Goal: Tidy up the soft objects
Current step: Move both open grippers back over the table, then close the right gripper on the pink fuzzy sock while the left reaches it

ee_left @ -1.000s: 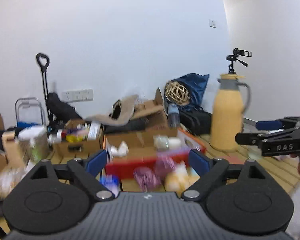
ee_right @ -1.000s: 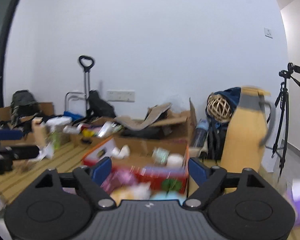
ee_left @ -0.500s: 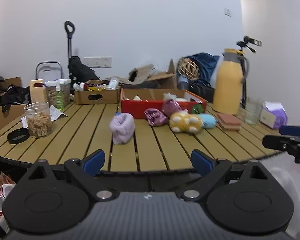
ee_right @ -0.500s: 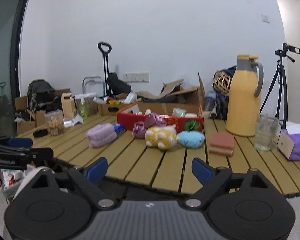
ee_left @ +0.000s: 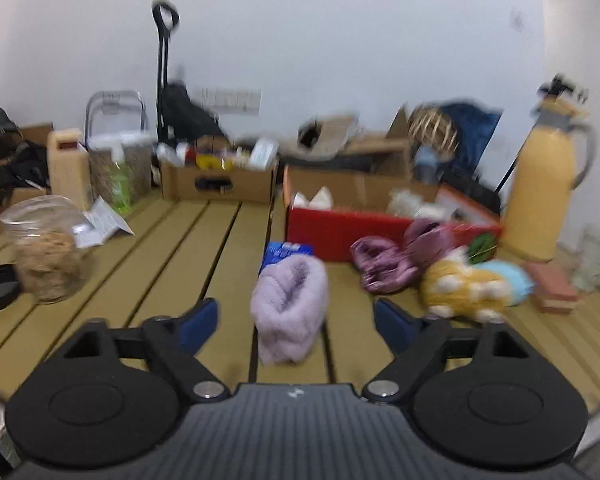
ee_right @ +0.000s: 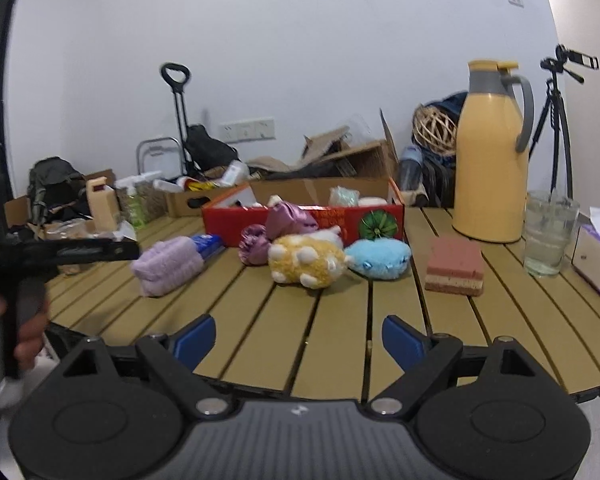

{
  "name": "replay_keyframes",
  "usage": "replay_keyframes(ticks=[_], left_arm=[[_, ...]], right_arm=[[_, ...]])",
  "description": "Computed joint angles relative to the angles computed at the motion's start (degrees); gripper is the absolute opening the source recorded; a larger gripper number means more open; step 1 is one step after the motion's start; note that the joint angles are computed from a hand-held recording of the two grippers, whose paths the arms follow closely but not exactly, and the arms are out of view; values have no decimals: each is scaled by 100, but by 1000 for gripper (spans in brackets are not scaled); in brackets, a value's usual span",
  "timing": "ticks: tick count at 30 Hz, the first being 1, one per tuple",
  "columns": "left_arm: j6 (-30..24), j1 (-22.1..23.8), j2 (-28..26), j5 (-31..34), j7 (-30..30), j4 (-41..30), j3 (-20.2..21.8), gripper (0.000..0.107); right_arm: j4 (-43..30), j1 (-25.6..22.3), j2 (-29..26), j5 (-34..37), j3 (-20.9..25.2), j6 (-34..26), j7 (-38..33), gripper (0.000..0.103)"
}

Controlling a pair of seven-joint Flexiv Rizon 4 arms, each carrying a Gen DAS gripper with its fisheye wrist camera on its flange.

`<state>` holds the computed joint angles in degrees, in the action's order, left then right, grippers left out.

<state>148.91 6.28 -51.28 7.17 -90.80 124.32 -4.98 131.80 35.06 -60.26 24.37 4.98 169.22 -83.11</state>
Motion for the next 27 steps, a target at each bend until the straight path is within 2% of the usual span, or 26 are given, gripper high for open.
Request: replay_keyframes(ticks=[1,3,4,8,10,11,15,16,18,19,20,22,23,25,27], left_arm=[[-276,-71,-81,-132,106,-273,-1,70],[-698,-77,-173,-264,145,-577,-78,27],[-895,77,-204,-47,98,-677,-199,22],[-398,532,-535,1384,11,-779,-476,20],[-307,625,-617,1904,57,-734,-514,23],[-298,787,-686,2289,1,-743,-596,31],[-143,1351,-872,2982,-555,-753,-865,57],[-239,1489,-885,3116,-769,-799,-940,59],[-579,1673,-854,3308,-1122,-883,-1037,58],[-750,1684,-826,3287,-1219,-899,-1046,58],[-909,1679,-789,3213,-1282,-915,-1051,57],[-1085,1604,-765,2917,-1337,-909,-1034,45],[-1233,1549,-727,2712,-1344,-899,-1007,40],[-1311,1530,-737,2527,-1323,-898,-1044,38],[-1242,1551,-738,2431,-1314,-848,-1066,30]], right_arm=[[-84,-2,12,26,-28,-161,-11,89],[-228,-4,21,25,-82,-442,-42,89],[-290,-11,50,5,-108,-589,-53,88],[-535,-183,196,-427,-181,-765,-29,82],[-758,-311,321,-721,-192,-915,39,82],[-868,-408,375,-974,-187,-1021,94,82],[-1529,-628,409,-2019,-275,-1778,122,79],[-1772,-612,353,-2194,-350,-2042,34,70],[-2206,-760,286,-2704,-360,-2769,80,59],[-2440,-954,209,-3075,-266,-3096,229,48],[-2655,-1126,122,-3327,-151,-3343,417,44],[-3052,-1606,-100,-4076,183,-3777,891,44],[-3217,-1818,-217,-4382,351,-3926,1153,41],[-3455,-2081,-483,-4878,552,-3821,1462,38],[-3456,-2022,-492,-4946,461,-3824,1629,30]])
